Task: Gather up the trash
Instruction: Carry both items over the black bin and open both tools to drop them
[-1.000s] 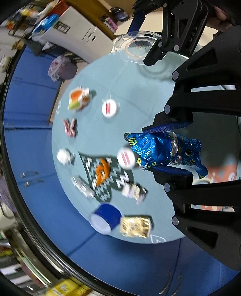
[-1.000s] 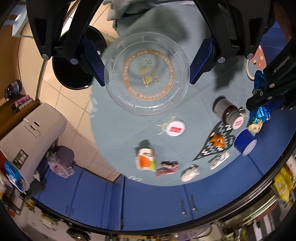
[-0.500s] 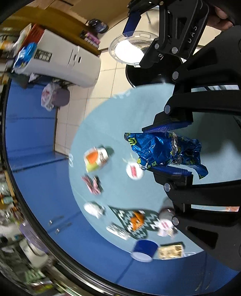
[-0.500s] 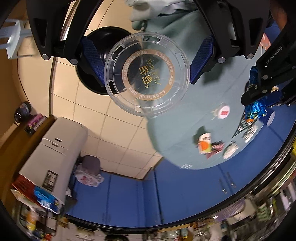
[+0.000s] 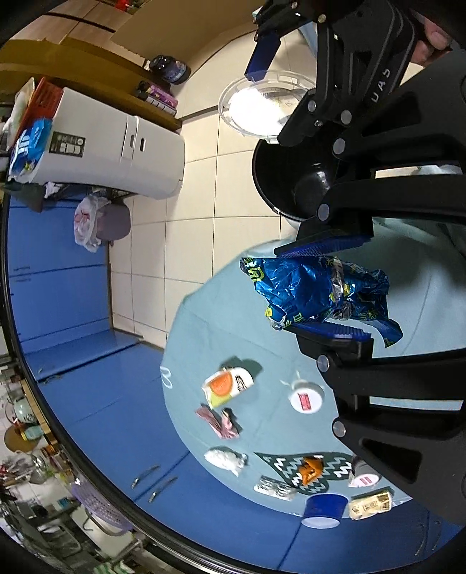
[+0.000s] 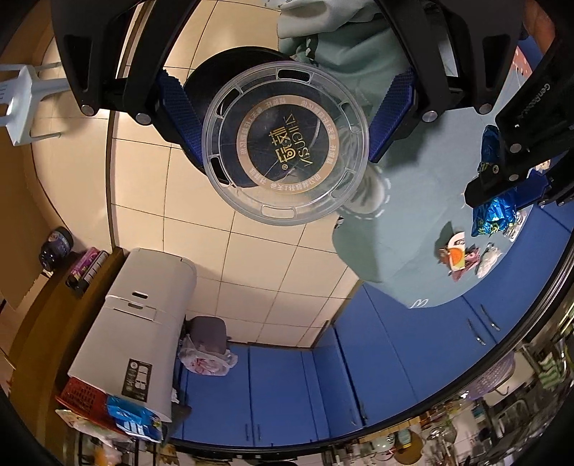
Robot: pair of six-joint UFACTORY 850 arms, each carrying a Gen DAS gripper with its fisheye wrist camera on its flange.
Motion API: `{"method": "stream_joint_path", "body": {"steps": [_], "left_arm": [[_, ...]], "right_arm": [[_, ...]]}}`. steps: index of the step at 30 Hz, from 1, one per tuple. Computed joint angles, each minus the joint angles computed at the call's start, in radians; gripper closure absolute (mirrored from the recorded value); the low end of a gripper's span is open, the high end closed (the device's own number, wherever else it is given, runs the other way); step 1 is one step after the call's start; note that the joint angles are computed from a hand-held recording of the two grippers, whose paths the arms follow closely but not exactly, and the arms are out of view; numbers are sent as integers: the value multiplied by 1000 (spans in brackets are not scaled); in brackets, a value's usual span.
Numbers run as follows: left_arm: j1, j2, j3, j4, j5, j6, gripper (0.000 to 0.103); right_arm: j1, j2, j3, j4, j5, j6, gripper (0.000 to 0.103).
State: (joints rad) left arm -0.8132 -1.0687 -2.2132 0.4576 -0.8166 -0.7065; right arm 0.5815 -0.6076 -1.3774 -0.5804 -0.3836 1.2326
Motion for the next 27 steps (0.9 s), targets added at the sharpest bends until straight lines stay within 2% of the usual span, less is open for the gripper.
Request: {"method": "stream_joint_path", "body": {"steps": [4, 12, 19, 27], "left_arm": [[-4, -42, -73, -15, -30, 23, 69], [-12, -93, -159, -30, -69, 48, 69], [-14, -107, -181, -38, -79, 60, 69], [-15, -115, -196, -45, -85, 62, 69]], "right_arm": [[-15, 7, 18, 6, 18, 10, 16], [-24, 8, 27, -70, -7, 84, 16], [-34, 9, 41, -59, 3, 89, 13], [-35, 25, 60, -120, 11, 170, 12]]}}
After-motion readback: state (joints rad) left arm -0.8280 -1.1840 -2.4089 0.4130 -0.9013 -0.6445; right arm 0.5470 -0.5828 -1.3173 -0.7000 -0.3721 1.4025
